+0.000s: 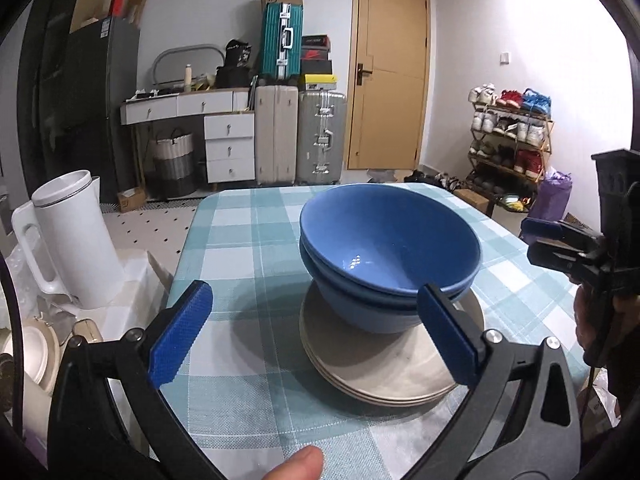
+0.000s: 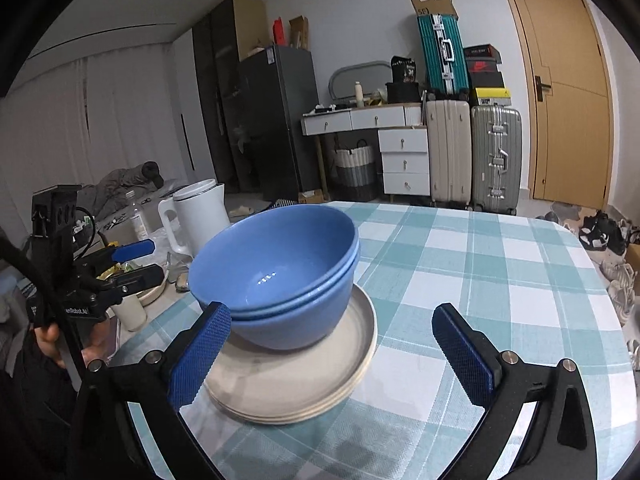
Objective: Organize plates and bowls
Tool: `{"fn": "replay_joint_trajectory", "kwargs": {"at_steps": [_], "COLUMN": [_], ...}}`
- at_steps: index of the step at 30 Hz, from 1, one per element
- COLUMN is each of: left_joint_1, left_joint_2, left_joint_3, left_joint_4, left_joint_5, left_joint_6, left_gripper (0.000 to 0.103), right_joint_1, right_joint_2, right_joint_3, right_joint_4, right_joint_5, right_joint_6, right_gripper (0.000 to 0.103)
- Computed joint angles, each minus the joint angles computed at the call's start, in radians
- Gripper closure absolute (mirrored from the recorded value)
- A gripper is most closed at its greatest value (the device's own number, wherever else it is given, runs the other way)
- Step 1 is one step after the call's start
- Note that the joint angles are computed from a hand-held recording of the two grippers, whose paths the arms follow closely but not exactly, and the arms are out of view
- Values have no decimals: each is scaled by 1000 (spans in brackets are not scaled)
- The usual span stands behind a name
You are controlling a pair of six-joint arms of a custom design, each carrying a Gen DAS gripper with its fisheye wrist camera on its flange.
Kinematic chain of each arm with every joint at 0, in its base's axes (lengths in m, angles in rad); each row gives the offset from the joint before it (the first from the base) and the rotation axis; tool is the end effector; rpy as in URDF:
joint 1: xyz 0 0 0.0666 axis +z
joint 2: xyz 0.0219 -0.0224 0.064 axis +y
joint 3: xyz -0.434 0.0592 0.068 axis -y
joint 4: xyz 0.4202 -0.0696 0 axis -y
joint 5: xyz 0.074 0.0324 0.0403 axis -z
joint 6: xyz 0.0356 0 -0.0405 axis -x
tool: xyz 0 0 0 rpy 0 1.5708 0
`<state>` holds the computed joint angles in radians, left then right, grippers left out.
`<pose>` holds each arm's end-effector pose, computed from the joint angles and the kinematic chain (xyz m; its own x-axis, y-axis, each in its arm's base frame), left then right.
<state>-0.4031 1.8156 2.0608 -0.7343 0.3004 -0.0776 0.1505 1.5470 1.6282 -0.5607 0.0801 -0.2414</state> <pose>0.6359 -0.2831 0.5863 -0.3832 0.2439 -0.8909 0.6466 0.7596 -0.0702 0.5892 0.0861 0.5495 -0.4618 0.1710 -0.8703 0.0321 0.9838 0.1763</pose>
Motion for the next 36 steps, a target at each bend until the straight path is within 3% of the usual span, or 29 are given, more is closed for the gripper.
{"fn": "replay_joint_trajectory", "kwargs": {"at_steps": [5, 14, 19, 36], "left_joint_1": [17, 22, 23, 20], "left_joint_2": [-34, -37, -34, -30], "left_joint_3": [-91, -168, -185, -199], "left_joint_4": [88, 153, 174, 212], "left_joint_5": [32, 42, 53, 86], "left_joint_6": [25, 6, 3, -10], "left_gripper": [1, 1, 1, 1], "right_joint_1": [0, 2, 0, 24], "right_joint_2": [-25, -59, -66, -86], "right_joint_3": [-67, -162, -188, -222], "right_joint_4": [85, 189, 203, 250], "right_joint_5": [-27, -50, -61, 12], "right_joint_6": [27, 59, 54, 112], "right_gripper": [0, 0, 0, 0]}}
